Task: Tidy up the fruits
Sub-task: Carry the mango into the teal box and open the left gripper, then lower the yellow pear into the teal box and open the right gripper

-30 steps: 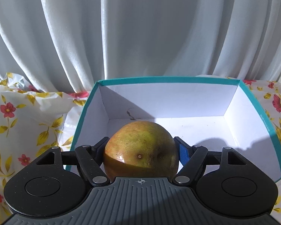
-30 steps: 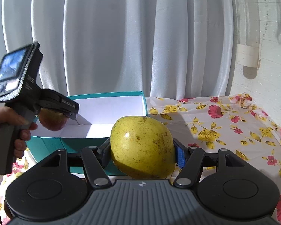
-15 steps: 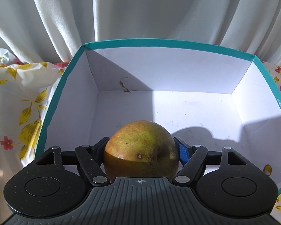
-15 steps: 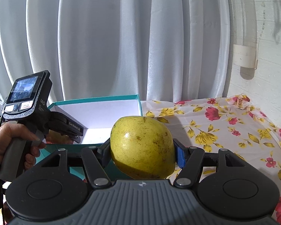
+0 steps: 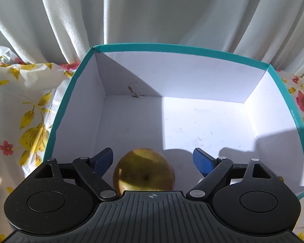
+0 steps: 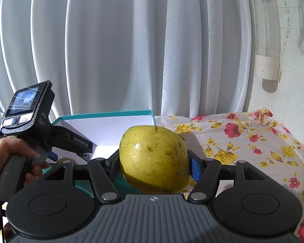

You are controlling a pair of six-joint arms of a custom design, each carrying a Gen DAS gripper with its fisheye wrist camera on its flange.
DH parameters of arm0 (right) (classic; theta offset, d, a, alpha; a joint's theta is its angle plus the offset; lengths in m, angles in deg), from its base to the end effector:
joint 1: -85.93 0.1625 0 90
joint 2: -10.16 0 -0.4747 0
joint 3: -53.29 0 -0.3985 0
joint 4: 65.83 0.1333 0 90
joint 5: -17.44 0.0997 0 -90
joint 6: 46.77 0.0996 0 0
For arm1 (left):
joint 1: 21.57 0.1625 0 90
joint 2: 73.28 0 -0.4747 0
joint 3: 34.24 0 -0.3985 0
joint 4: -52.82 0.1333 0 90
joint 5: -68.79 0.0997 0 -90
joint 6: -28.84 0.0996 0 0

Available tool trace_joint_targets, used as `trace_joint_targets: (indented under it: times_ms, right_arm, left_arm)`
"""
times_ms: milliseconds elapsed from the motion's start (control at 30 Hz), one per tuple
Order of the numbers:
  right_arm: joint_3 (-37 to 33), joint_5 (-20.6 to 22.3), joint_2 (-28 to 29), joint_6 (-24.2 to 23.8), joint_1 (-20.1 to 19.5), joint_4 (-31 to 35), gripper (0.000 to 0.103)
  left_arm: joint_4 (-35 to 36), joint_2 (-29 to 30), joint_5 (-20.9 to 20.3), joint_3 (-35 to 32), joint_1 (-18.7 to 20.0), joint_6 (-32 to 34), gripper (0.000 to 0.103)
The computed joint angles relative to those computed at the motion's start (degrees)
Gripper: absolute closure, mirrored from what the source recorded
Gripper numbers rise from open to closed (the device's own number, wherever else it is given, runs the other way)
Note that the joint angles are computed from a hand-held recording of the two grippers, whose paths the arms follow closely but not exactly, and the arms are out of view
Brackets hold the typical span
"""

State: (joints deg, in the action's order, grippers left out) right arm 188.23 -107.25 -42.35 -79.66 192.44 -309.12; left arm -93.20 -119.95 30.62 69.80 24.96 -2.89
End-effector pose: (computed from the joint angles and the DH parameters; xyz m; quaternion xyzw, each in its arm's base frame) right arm 0.2018 -0.4111 0.2115 0.1680 -0.7788 0.5131 0.3193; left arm -0.2859 -0.6092 0.1083 0.0971 0.8941 -0.2582 0.3527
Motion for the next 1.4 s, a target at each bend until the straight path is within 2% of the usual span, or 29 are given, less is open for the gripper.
trace_joint_targets:
  times_ms: [200,300,467,600,800,1033,1200,1300,1400]
  right_arm:
    - [-0.8,0.3,0.0,-1.6,0.2,-0.3,0.038]
    - [-1.3,0.6,0.5,-2.3,0.4,-0.3,0.038]
    - [-2.4,1.4,1.0,-2.7,0.2,1.1,0.038]
    - [-3.5,2.3,1.7,-3.3,0.2,2.6,0.038]
    - [-7.2,3.4,4.6,-6.0,0.0,4.4,0.038]
    - [-12.6,3.1,8.3,-8.8,-1.2,7.6,0.038]
    - [-15.1,1.8,10.0,-8.8,-2.1,11.0,0.038]
    - [-16.2,0.6,10.5,-7.9,-2.5,14.2,0.038]
    - [-16.2,0.7,10.0,-4.4,-3.2,17.1,0.038]
  left_arm:
    - [-14.7,-5.0,1.9,9.1,-5.5,3.9,0.000]
    - [-18.2,-7.9,3.5,13.8,-8.2,3.1,0.000]
    - [-14.2,-11.7,6.6,18.5,-10.7,-4.2,0.000]
    - [-9.6,-13.2,8.0,19.9,-11.2,-9.0,0.000]
    - [-0.8,-15.2,13.5,22.2,-12.9,-15.1,0.000]
    - [-0.5,-18.2,13.1,24.6,-12.9,-18.0,0.000]
    - [1.8,-18.9,13.5,24.8,-12.5,-19.7,0.000]
    - [4.1,-19.4,13.9,24.8,-12.3,-21.8,0.000]
    - [5.8,-19.6,13.9,24.6,-11.9,-23.3,0.000]
